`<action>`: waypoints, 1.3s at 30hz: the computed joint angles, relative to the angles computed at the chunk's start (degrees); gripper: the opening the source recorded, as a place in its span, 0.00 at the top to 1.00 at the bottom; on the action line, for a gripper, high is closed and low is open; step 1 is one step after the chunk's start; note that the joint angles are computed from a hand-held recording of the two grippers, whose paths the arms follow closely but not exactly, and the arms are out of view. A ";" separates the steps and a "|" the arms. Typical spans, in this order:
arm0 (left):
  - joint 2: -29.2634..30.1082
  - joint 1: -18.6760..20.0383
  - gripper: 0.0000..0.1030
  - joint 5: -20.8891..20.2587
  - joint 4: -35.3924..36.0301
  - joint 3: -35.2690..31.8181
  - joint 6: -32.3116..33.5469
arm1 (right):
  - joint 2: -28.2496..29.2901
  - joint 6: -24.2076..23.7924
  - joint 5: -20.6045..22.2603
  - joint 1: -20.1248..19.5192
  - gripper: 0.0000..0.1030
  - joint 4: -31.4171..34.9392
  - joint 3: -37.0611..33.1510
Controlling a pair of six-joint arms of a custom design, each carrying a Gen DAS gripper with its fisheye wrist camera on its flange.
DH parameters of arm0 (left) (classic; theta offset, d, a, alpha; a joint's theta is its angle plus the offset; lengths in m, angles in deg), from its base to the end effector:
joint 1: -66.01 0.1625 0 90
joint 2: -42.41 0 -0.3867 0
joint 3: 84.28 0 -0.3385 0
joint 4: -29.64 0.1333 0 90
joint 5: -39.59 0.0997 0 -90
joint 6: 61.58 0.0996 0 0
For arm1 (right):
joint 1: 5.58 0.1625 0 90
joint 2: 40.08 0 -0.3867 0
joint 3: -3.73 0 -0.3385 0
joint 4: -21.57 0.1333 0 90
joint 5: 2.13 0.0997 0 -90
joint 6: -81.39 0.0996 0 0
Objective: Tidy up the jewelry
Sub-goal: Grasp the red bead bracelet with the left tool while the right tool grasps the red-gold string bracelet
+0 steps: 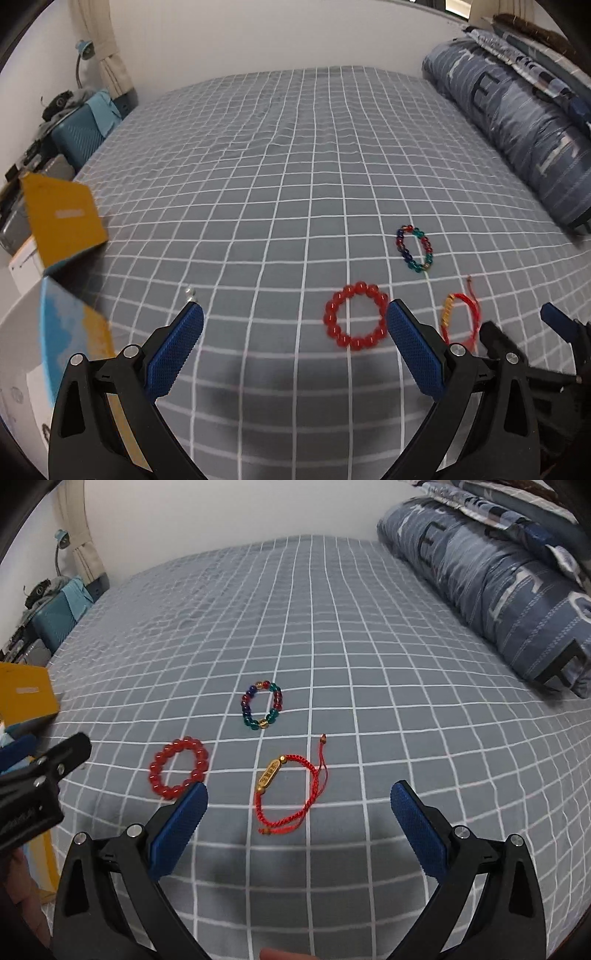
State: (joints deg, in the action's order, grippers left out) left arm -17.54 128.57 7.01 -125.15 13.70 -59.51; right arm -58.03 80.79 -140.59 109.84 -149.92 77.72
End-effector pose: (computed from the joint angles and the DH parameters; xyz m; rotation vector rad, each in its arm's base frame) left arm -0.0715 -0.6090 0.2857 0.2763 2.1476 -0.7565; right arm 0.3430 -0.5848 -0.0159 0.2909 -2.3001 0.7318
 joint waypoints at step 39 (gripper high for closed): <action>8.30 7.74 0.68 -6.66 6.69 -6.32 -3.21 | 4.90 4.54 0.58 -4.75 0.53 11.75 -8.22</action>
State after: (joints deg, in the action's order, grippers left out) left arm -9.25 136.31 0.36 -118.47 7.39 -62.72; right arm -53.13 85.33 -140.01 105.09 -138.17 69.50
